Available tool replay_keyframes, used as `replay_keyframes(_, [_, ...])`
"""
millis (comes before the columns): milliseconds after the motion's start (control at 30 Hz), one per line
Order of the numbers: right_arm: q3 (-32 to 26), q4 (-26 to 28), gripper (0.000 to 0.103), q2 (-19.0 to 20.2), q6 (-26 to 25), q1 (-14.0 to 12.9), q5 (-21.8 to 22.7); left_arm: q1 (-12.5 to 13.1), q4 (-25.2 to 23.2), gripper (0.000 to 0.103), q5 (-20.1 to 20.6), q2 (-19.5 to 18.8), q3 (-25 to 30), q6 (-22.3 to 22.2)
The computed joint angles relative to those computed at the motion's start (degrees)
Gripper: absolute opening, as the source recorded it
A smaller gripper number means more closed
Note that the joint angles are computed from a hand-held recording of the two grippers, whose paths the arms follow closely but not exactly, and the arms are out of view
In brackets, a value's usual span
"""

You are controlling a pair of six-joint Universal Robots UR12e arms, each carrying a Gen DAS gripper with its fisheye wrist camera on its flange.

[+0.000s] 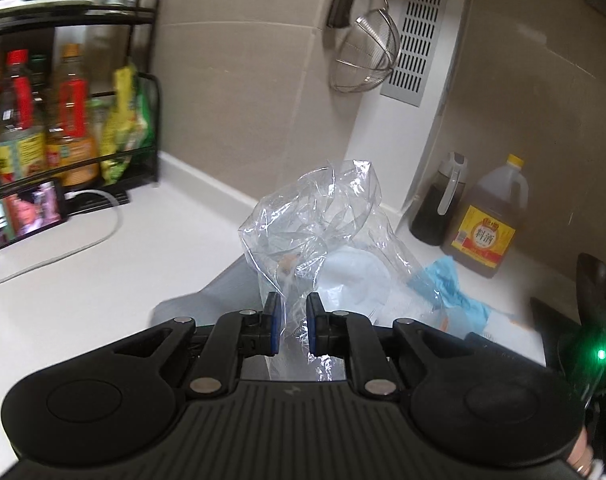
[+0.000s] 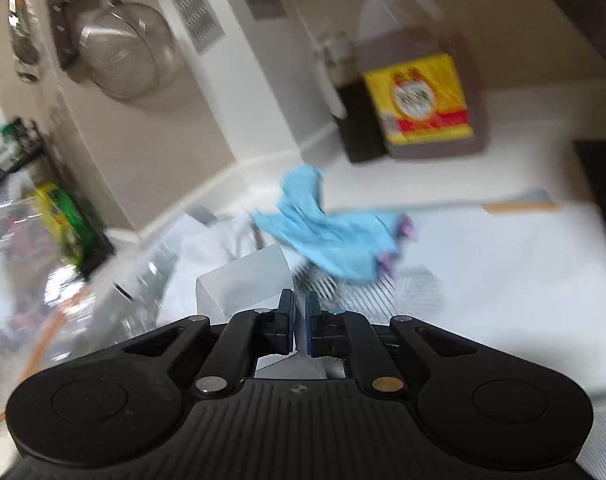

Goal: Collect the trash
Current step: 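Lift the clear bag with the left tool while the right tool grasps the white plastic box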

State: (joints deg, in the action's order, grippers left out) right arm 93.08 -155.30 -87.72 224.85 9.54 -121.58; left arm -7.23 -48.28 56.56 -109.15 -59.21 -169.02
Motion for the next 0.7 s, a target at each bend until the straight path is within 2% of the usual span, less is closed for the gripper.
replay_keyframes(33, [-0.1, 2.9, 0.006, -0.5, 1.1, 0.5, -0.3, 0.7, 0.4, 0.014, -0.6, 1.0, -1.5, 0.5])
replay_keyframes(133, [0.2, 6.6, 0.006, -2.1, 1.9, 1.9, -0.2, 2.7, 0.6, 0.014, -2.0, 3.7, -5.4, 2.3])
replay_keyframes(233, [0.1, 8.3, 0.010, -2.5, 1.5, 3.8, -4.1, 4.5, 0.2, 0.014, -3.4, 6.0, -8.8, 3.8])
replay_keyframes(267, [0.5, 7.1, 0.026, -2.6, 1.4, 4.2, -4.9, 5.0, 0.0, 0.014, -3.7, 6.7, -9.8, 4.1])
replay_keyframes(300, [0.8, 5.7, 0.059, -2.7, 1.6, 4.3, -4.7, 5.5, -0.5, 0.014, -3.7, 7.4, -10.7, 4.6])
replay_keyframes(367, [1.1, 3.9, 0.093, -2.7, 2.2, 4.6, -4.0, 6.5, -1.4, 0.014, -3.8, 8.4, -12.2, 5.2])
replay_keyframes(400, [1.0, 2.8, 0.095, -2.4, 1.6, 5.0, -4.3, 6.9, -1.9, 0.014, -3.9, 8.9, -12.9, 5.5])
replay_keyframes(467, [-0.2, 4.5, 0.097, -1.5, -1.4, 5.6, -4.3, 7.9, -2.8, 0.014, -4.1, 9.8, -14.2, 5.7])
replay_keyframes(567, [-3.3, 11.4, 0.096, 0.8, -5.3, 6.8, -7.3, 9.3, -3.8, 0.014, -4.1, 10.9, -15.9, 6.1])
replay_keyframes(600, [-4.5, 15.1, 0.093, 1.6, -6.2, 7.1, -8.6, 9.7, -4.1, 0.014, -4.1, 11.2, -16.4, 6.2])
replay_keyframes(633, [-5.8, 19.0, 0.089, 2.3, -6.6, 7.4, -9.7, 10.2, -4.5, 0.014, -4.3, 11.5, -16.9, 6.3])
replay_keyframes(667, [-6.6, 21.1, 0.072, 2.8, -7.1, 7.7, -10.7, 10.6, -4.7, 0.014, -4.2, 11.8, -17.4, 6.4])
replay_keyframes(700, [-6.8, 21.0, 0.063, 3.1, -8.3, 8.1, -12.0, 10.9, -4.8, 0.014, -4.1, 12.2, -17.9, 6.6])
